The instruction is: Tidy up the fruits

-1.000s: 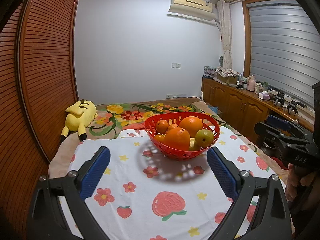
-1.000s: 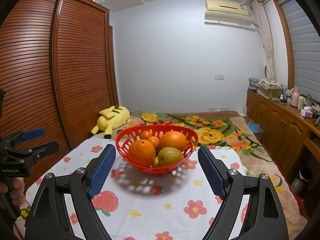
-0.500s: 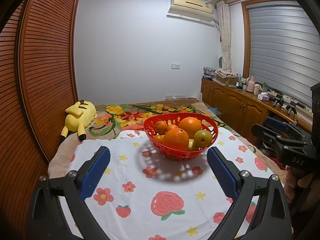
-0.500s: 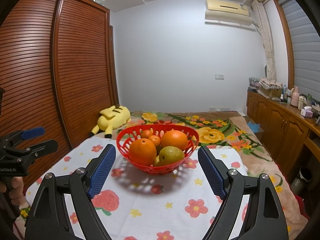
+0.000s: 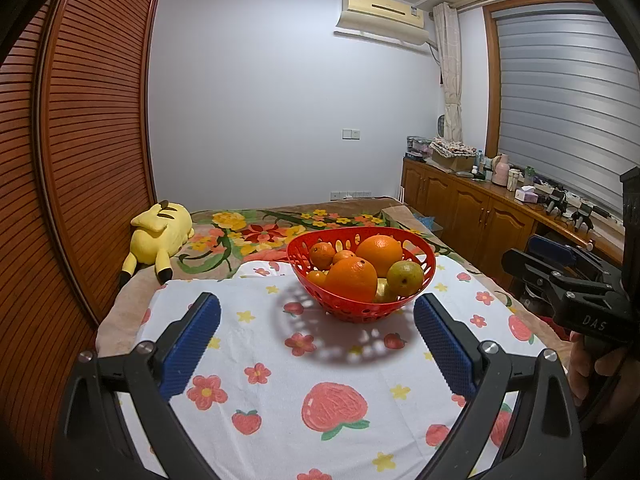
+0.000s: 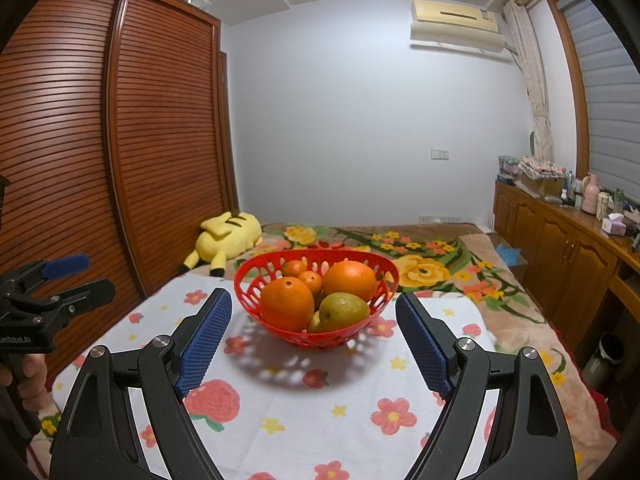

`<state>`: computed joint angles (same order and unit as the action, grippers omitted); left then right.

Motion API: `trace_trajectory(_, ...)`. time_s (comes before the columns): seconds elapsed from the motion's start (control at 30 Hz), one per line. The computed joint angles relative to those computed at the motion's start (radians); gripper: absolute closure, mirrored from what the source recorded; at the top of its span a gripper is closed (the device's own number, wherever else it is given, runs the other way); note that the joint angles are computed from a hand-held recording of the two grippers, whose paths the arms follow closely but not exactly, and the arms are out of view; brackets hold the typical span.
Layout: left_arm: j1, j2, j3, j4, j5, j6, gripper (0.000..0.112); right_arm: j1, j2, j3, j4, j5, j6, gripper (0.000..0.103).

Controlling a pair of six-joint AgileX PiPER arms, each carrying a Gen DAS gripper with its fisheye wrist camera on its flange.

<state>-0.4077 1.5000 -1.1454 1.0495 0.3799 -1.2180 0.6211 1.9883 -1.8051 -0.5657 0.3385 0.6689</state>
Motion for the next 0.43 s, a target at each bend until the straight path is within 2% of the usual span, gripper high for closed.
trace_trajectory(0.43, 0.000, -0.001, 0.004, 0.010, -0.001, -0.010, 0.014, -0.001, -0.001, 0.004, -0.004, -0.004, 0.004, 0.017)
